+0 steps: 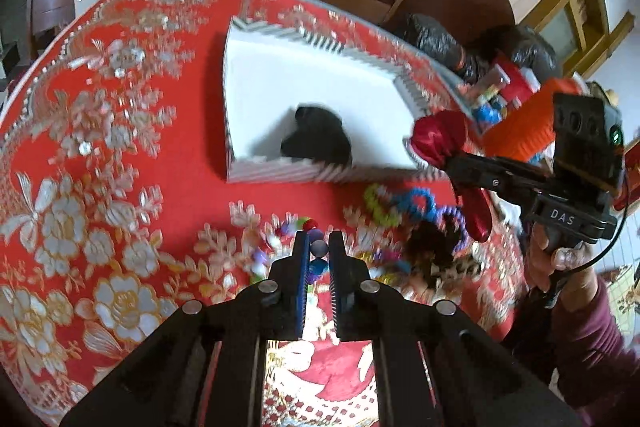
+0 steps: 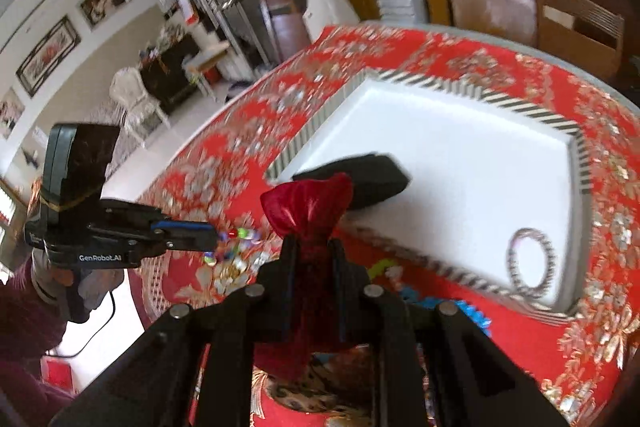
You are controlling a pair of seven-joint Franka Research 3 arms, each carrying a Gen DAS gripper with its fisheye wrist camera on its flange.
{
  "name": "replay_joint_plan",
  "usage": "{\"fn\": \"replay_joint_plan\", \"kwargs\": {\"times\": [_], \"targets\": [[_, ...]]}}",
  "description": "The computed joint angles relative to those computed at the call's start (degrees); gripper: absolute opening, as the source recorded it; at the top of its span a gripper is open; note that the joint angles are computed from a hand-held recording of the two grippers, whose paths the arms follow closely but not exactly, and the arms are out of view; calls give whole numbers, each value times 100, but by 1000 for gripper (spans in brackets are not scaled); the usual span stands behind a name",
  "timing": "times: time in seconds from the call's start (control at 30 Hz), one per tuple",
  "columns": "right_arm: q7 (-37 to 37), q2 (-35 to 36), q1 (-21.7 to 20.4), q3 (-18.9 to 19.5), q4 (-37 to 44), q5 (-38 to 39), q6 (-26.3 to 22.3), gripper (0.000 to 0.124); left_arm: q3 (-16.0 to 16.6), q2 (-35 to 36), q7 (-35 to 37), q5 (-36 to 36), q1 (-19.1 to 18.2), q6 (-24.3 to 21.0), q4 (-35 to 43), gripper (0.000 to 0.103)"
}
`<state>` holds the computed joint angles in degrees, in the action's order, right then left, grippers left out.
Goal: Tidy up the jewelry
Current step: 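Lower the bead bracelet and red bow into the tray and open both tools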
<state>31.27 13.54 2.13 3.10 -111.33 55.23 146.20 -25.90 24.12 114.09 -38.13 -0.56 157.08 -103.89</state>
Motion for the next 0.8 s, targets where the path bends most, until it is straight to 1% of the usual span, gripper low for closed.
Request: {"fn": "replay_joint_plan", "kwargs": {"times": [0.17,0.23,0.3,0.4,0.47,0.53,0.6,0.67,0.8], "targets": [[361,25,-72,-122,145,-64,335,16,129,151,-307,336,-146,191,445,10],[536,89,-116,-153,235,-144,460,16,233,302,-577,632,-258,250,723,10],[808,222,-158,-189,388,-295,590,16,258,453,-810,884,-286,239,985,10],[1279,475,-211,-227,657,-606,761,16,465,825,-1361,1469,-498,267,1581,10],[1633,692,-244,-256,888,-888,827,16,560,1164,-1723,1791,-599,101,2102,10],[1973,928,-274,-275,1119,-1164,913,16,763,1539,-2154,2200,-799,-88,2675,10],[2364,1197,-293,-308,1398,-1471,963,16,772,1848,-2392,2415,-844,-323,3133,10],[2810,1493,-306,-363,1712,-1775,951,16,785,2265,-2630,2675,-937,-658,3751,10],[3407,1930,-368,-377,2138,-2259,903,16,869,2914,-2972,3047,-1166,-1156,4718,10]]}}
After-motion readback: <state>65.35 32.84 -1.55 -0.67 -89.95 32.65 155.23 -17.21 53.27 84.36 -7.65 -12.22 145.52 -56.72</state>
